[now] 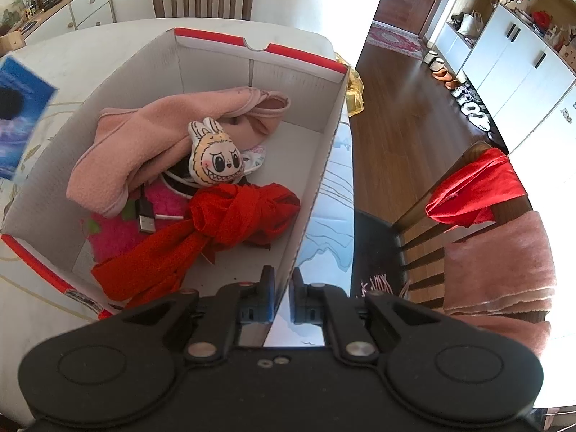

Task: Organize objects
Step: 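Lift the tissue pack with the left gripper and carry it into the box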

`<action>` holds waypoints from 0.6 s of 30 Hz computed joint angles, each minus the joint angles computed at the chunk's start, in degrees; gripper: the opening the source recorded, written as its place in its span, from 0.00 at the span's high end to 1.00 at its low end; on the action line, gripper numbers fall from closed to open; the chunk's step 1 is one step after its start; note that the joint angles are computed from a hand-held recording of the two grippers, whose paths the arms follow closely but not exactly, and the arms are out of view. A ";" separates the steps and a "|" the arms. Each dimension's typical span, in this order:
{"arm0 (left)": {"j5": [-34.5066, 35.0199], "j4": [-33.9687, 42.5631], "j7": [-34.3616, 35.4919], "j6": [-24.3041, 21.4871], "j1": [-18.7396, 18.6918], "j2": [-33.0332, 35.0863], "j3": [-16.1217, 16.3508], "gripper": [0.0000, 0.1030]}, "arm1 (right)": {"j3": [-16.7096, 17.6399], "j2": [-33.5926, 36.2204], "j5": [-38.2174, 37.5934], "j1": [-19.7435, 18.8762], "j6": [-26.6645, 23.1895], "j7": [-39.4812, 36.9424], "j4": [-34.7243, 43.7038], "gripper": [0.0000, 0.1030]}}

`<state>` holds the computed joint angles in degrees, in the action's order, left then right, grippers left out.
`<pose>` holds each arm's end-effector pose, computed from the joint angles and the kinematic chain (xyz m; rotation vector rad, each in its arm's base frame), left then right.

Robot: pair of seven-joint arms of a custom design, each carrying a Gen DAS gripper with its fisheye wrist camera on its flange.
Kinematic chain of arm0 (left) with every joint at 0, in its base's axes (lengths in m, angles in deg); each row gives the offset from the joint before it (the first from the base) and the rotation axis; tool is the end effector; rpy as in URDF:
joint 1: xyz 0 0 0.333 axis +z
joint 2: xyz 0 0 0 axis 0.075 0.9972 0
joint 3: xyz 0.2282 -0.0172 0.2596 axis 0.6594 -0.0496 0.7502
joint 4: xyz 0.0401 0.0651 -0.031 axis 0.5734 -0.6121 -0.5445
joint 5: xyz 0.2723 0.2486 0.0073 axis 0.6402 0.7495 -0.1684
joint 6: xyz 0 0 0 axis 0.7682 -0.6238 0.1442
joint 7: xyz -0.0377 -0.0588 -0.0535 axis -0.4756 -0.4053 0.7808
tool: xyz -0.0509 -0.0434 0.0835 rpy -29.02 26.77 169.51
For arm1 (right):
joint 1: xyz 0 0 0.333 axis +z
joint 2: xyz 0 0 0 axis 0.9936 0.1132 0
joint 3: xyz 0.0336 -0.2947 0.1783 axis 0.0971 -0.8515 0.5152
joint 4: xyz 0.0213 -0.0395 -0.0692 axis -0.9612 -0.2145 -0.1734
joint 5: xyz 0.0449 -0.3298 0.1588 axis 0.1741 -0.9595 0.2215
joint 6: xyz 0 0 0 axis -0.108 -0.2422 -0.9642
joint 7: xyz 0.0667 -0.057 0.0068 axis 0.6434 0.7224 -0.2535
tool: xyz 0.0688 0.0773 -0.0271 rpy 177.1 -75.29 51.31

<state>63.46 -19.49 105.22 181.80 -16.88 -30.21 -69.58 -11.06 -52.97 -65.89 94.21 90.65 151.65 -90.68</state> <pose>0.5378 -0.3609 0.6024 -1.8319 1.9775 -0.7789 0.5928 0.1183 0.5320 -2.4295 1.3338 -0.4326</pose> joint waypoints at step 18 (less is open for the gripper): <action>0.79 26.82 9.19 -11.03 -7.77 20.93 2.21 0.75 | 0.10 -0.33 2.12 -0.33 -0.12 -2.35 -0.33 0.92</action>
<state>64.25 7.33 114.41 170.77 -24.65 -9.28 -67.36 -10.96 -53.29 -63.77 93.88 90.53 149.30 -91.00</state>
